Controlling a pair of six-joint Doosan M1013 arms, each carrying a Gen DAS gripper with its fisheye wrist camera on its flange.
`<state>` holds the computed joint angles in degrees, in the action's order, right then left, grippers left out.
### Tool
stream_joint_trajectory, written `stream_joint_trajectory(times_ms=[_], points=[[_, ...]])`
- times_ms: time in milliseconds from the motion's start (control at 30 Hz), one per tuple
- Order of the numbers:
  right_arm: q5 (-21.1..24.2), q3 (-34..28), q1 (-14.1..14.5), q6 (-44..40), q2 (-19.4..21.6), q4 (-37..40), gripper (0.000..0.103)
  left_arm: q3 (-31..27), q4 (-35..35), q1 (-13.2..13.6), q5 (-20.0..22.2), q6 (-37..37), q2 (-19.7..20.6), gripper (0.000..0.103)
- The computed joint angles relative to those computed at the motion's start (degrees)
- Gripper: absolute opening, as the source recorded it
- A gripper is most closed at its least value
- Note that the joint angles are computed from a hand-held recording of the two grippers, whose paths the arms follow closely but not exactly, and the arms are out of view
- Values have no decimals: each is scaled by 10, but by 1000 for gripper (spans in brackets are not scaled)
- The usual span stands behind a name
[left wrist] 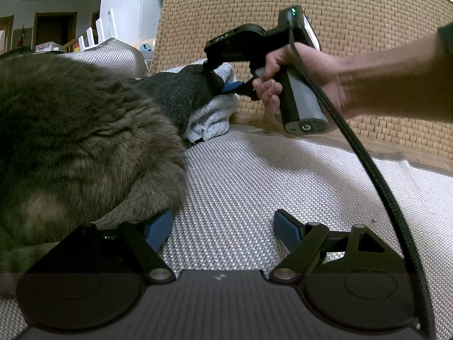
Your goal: Fold clothes
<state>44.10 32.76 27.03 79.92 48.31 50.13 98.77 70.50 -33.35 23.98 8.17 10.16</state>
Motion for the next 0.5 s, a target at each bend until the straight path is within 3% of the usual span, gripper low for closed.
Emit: stream_joint_trajectory(times_ms=[500], points=[[-3, 41, -13, -71, -5, 94, 49, -2, -5, 1, 1, 8, 0, 82]])
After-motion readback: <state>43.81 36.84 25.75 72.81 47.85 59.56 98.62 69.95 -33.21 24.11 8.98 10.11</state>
